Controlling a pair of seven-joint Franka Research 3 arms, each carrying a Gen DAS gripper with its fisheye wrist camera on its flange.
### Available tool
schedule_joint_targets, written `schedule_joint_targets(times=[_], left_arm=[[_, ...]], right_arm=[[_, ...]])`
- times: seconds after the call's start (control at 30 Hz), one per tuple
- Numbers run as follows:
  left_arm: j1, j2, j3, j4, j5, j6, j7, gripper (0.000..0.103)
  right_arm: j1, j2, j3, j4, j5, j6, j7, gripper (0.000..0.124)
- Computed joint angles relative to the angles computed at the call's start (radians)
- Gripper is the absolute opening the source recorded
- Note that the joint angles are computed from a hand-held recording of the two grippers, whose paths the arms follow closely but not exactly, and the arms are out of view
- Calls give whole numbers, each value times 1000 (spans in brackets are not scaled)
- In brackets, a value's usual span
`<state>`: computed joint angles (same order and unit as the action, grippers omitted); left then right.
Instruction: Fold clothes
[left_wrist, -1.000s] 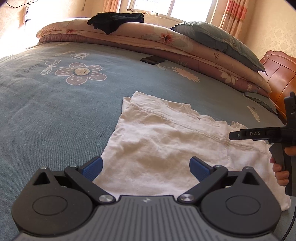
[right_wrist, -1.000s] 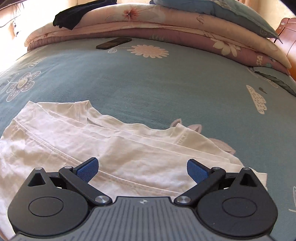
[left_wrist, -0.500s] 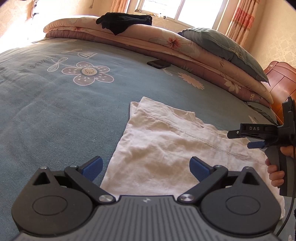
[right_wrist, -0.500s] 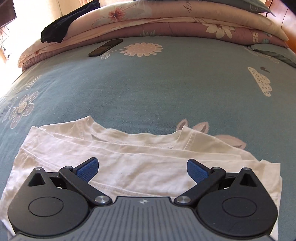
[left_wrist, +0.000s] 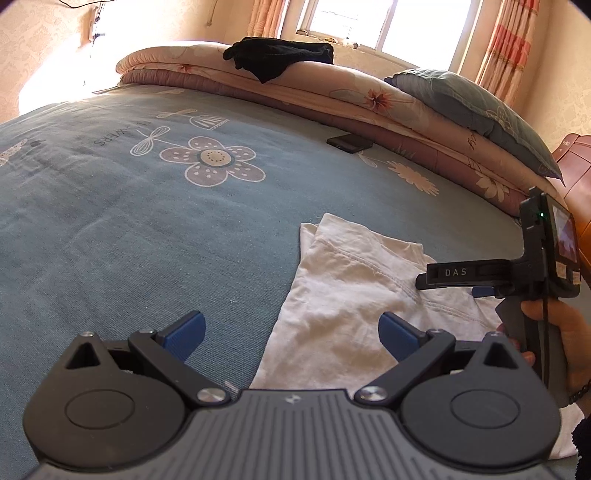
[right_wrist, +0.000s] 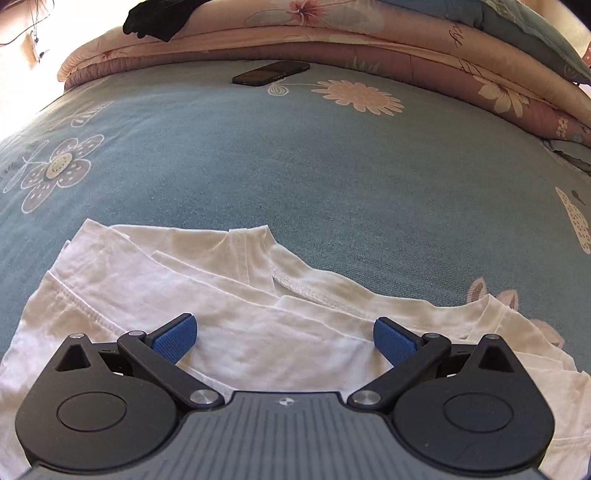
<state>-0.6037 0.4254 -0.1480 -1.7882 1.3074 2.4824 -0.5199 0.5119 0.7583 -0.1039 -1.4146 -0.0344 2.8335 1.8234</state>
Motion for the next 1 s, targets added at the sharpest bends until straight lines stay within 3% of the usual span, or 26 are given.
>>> schedule_joint_targets(times=[0.07, 0.13, 0.2, 0.23, 0.3, 0.5, 0.67, 0.83, 0.9, 1.0], left_arm=[[0, -17, 2, -19, 1, -14, -12, 99], [5, -30, 1, -36, -2, -32, -21, 99], [14, -41, -3, -52, -7, -40, -39, 99], [20, -46, -3, -62, -3, -33, -58, 99], [35, -55, -4, -79, 8, -4, -92, 99], [51, -68, -16, -93, 23, 0, -72, 99], [70, -81, -18, -119, 26, 36, -84, 99], [78, -90, -21, -132, 21, 39, -87, 99], [80, -97, -21, -138, 35, 44, -93, 99], [84, -106, -23, -146, 46, 45, -107, 99]], right_arm=[[-67, -27, 101, -25, 65, 25, -65, 103], [-106, -29, 177, -10, 115, -23, -155, 103], [-50, -8, 130, 39, 87, -96, -161, 103], [6, 13, 68, 68, 38, -120, -125, 103], [49, 59, 21, 123, -14, -131, -86, 103], [21, 182, 41, 336, 24, -179, -7, 103], [-24, 162, 140, 330, 94, -181, -88, 103], [55, 286, 63, 531, 26, -306, -57, 103], [74, 302, 43, 543, -1, -284, -37, 103], [22, 218, 122, 408, 46, -189, -122, 103]])
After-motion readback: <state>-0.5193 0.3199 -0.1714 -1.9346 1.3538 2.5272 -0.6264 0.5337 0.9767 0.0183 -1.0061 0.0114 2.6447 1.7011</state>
